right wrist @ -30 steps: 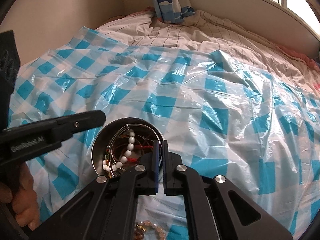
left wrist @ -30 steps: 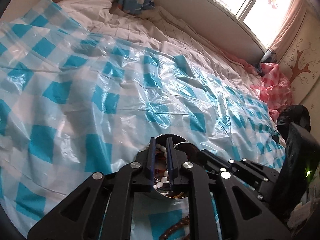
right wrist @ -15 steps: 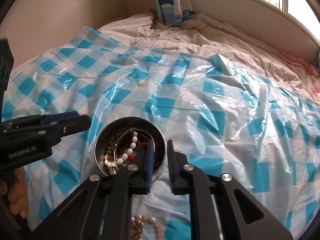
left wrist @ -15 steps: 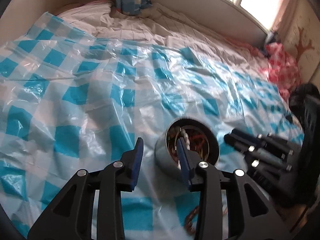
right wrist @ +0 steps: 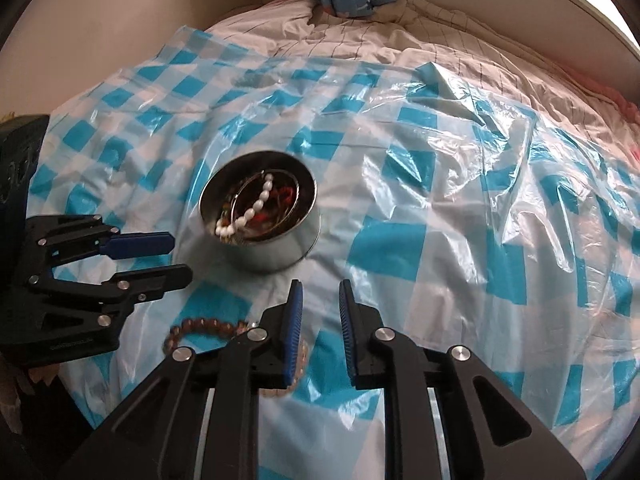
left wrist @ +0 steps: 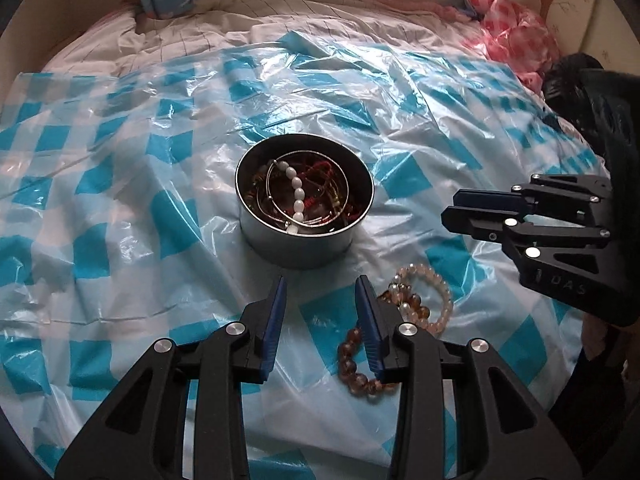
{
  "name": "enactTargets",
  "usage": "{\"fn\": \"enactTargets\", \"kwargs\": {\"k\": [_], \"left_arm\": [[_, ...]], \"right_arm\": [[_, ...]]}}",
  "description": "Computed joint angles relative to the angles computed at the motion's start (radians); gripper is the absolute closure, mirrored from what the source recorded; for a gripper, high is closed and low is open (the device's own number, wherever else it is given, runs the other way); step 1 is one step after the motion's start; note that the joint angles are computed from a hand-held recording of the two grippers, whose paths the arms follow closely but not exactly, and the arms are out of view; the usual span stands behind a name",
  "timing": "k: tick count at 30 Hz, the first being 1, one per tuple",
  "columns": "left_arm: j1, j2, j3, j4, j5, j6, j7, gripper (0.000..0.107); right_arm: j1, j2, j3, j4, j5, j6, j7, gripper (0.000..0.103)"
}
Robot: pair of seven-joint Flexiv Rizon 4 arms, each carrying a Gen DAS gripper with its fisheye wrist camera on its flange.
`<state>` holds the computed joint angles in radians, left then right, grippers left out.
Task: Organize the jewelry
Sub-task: 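Move the left tool to the brown bead bracelet and close on it, then lift the brown bead bracelet with the left tool and carry it over the tin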
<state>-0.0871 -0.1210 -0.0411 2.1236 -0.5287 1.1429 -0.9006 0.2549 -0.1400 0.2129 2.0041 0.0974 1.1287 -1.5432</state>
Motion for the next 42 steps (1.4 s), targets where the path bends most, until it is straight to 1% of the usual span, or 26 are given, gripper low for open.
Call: {"fn": "enactTargets", "kwargs": {"k": [4,8,10,15,19,27,30,34,35,37,38,39,42], "left_arm": [[-0.004,0.011,0.005,0.008,0.020,-0.002,-0.009,0.072],[-0.008,0.010,0.007,0.009,0.049,-0.007,-0.018,0.068],[-0.011,0.007,0.010,0.006,0.085,-0.012,-0.032,0.066],[-0.025,0.001,0.014,0.005,0.187,-0.013,-0.072,0.066],[-0.030,-0.003,0.018,0.005,0.249,-0.012,-0.105,0.064],[-0.034,-0.016,0.018,0.003,0.309,-0.013,-0.151,0.062],[-0.037,-0.023,0.021,0.008,0.334,0.006,-0.181,0.061],[-0.041,-0.024,0.024,0.014,0.361,0.020,-0.216,0.061],[-0.040,-0.021,0.020,0.017,0.352,0.019,-0.210,0.067],[-0.031,-0.012,0.003,0.027,0.293,-0.005,-0.164,0.088],[-0.032,-0.008,0.002,0.027,0.288,-0.014,-0.158,0.096],[-0.033,-0.005,0.003,0.029,0.284,-0.015,-0.154,0.096],[-0.029,0.009,0.001,0.041,0.231,-0.016,-0.125,0.096]], "right_arm": [[0.000,0.015,0.005,0.008,0.011,-0.015,-0.019,0.084],[0.005,0.024,0.005,0.014,0.012,-0.028,-0.027,0.083],[0.009,0.026,0.005,0.018,0.009,-0.033,-0.027,0.081],[0.022,0.026,0.009,0.031,-0.001,-0.063,-0.033,0.081],[0.031,0.029,0.011,0.046,-0.009,-0.066,-0.033,0.081],[0.040,0.025,0.009,0.059,-0.026,-0.074,-0.016,0.081],[0.043,0.016,0.008,0.063,-0.036,-0.074,-0.002,0.080],[0.054,-0.012,0.001,0.076,-0.094,-0.062,0.043,0.080],[0.057,-0.017,0.000,0.085,-0.109,-0.044,0.054,0.080],[0.059,-0.016,-0.001,0.101,-0.137,-0.024,0.068,0.081],[0.056,-0.015,0.004,0.102,-0.131,-0.022,0.060,0.088],[0.049,-0.014,0.013,0.097,-0.103,-0.028,0.042,0.093],[0.038,-0.007,0.024,0.086,-0.051,-0.037,0.017,0.095]]}}
